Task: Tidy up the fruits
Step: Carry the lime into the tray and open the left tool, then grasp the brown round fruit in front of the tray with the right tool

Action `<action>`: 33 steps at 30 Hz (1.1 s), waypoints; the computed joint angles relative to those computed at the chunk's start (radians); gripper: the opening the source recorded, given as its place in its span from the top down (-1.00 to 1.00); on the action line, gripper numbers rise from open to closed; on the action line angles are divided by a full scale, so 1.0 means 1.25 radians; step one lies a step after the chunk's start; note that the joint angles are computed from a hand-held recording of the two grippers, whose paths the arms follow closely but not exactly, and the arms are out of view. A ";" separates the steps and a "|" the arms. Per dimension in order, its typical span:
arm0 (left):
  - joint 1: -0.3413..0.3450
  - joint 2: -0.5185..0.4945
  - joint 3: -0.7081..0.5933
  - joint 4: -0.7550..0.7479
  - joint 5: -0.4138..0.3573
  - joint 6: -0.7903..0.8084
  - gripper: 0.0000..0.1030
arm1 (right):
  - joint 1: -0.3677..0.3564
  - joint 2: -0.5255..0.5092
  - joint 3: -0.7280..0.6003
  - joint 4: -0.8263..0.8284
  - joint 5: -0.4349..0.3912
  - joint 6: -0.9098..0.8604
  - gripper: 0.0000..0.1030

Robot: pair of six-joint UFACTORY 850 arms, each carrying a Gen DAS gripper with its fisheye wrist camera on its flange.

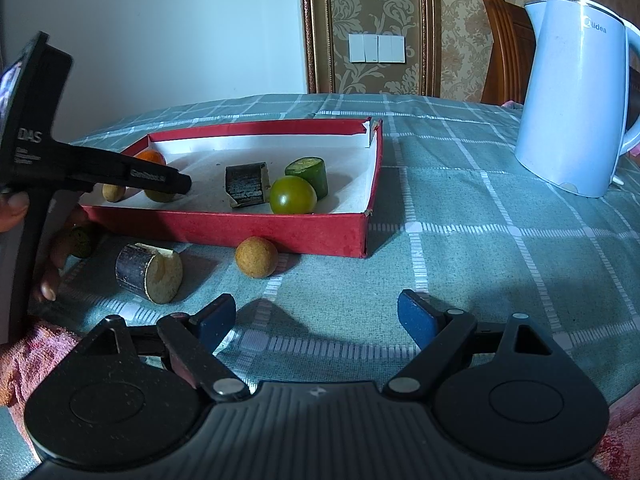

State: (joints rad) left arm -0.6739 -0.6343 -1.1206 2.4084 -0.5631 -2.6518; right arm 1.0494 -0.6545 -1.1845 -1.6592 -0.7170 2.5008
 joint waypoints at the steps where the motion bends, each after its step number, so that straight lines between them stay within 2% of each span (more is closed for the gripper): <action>1: -0.001 0.008 0.010 0.002 -0.011 -0.006 0.05 | 0.000 0.000 0.000 0.000 0.000 0.000 -0.72; 4: -0.004 0.033 0.041 0.002 -0.031 -0.011 -0.04 | 0.000 0.000 0.001 -0.001 0.000 0.001 -0.72; 9: -0.014 0.088 0.113 0.009 -0.088 -0.036 -0.29 | 0.000 -0.001 -0.001 0.002 0.000 -0.004 -0.72; 13: -0.014 0.135 0.172 0.030 -0.112 -0.092 -0.44 | 0.002 -0.004 -0.006 0.010 -0.001 -0.014 -0.72; 23: -0.027 0.202 0.297 -0.006 -0.185 -0.124 -0.59 | 0.002 -0.006 -0.010 0.017 -0.002 -0.024 -0.72; 33: -0.013 0.213 0.356 0.020 -0.186 -0.178 -0.62 | 0.004 -0.009 -0.017 0.038 -0.005 -0.054 -0.73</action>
